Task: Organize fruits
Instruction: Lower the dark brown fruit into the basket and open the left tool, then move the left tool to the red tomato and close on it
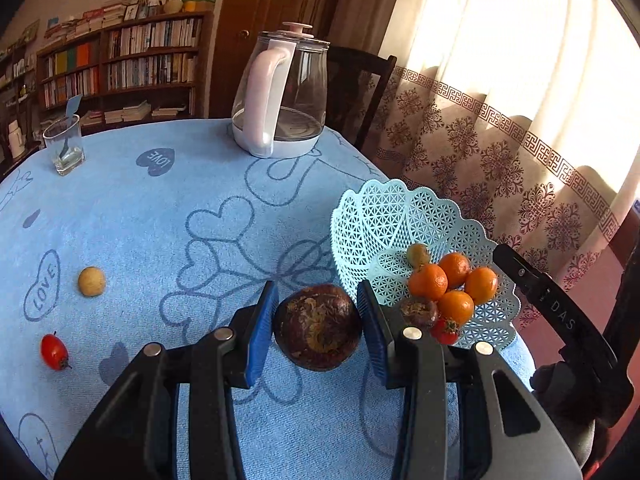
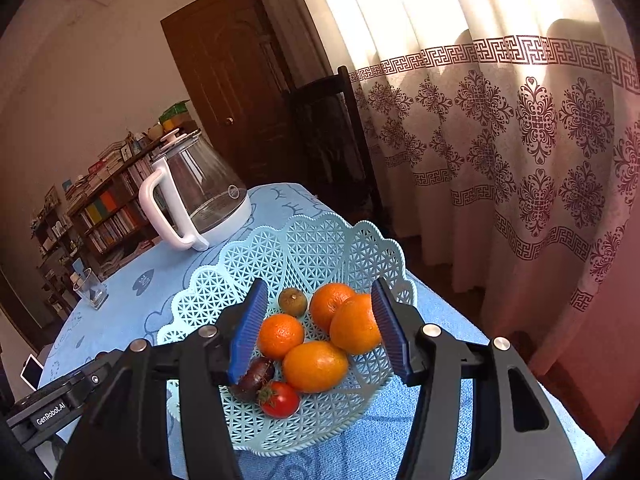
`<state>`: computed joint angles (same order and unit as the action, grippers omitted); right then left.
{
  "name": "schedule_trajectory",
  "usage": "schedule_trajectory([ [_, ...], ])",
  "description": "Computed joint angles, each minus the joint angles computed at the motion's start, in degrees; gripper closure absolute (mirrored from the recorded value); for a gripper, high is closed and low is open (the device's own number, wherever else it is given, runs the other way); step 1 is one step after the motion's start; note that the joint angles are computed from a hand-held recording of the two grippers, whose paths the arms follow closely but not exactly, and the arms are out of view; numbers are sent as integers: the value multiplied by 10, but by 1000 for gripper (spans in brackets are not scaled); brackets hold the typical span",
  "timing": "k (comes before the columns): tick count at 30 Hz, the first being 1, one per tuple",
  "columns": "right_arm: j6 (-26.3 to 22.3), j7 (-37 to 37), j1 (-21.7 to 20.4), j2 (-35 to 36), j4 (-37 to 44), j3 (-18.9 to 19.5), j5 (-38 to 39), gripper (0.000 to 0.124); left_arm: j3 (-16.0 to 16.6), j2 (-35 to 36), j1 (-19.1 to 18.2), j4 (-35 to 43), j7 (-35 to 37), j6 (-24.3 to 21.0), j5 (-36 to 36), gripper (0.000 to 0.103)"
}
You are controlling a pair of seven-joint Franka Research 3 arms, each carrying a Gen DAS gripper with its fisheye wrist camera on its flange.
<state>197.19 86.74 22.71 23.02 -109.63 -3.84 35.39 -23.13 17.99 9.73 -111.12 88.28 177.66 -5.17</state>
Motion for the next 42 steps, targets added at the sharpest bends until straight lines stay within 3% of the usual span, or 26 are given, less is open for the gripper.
schedule_trajectory([
  [7, -3, 4, -1, 2, 2, -1, 1, 68, 6, 43, -31, 61, 0, -13, 23, 62],
  [9, -2, 3, 1, 2, 2, -3, 2, 68, 15, 50, -41, 72, -11, -19, 30, 51],
  [10, -2, 3, 2, 2, 2, -3, 2, 68, 12, 51, -37, 71, -13, -15, 28, 41],
  [11, -1, 3, 2, 3, 2, -3, 3, 68, 13, 50, -37, 67, -17, -9, 28, 39],
  [20, 13, -10, 21, 4, 0, -20, 34, 54, 44, 23, -35, 30, -68, 0, 41, 39],
  [28, 28, -31, 23, 5, 1, -15, 61, 39, 162, -6, -116, -9, -183, 16, 130, 32],
  [33, 26, -49, 29, 6, 5, -19, 77, 38, 259, -17, -189, -25, -281, 24, 223, 32],
  [39, 39, -80, 43, 8, 8, -24, 98, 37, 412, -28, -307, -41, -428, 40, 365, 27],
  [42, 47, -101, 48, 9, 11, -24, 112, 37, 460, -34, -341, -48, -486, 44, 424, 26],
])
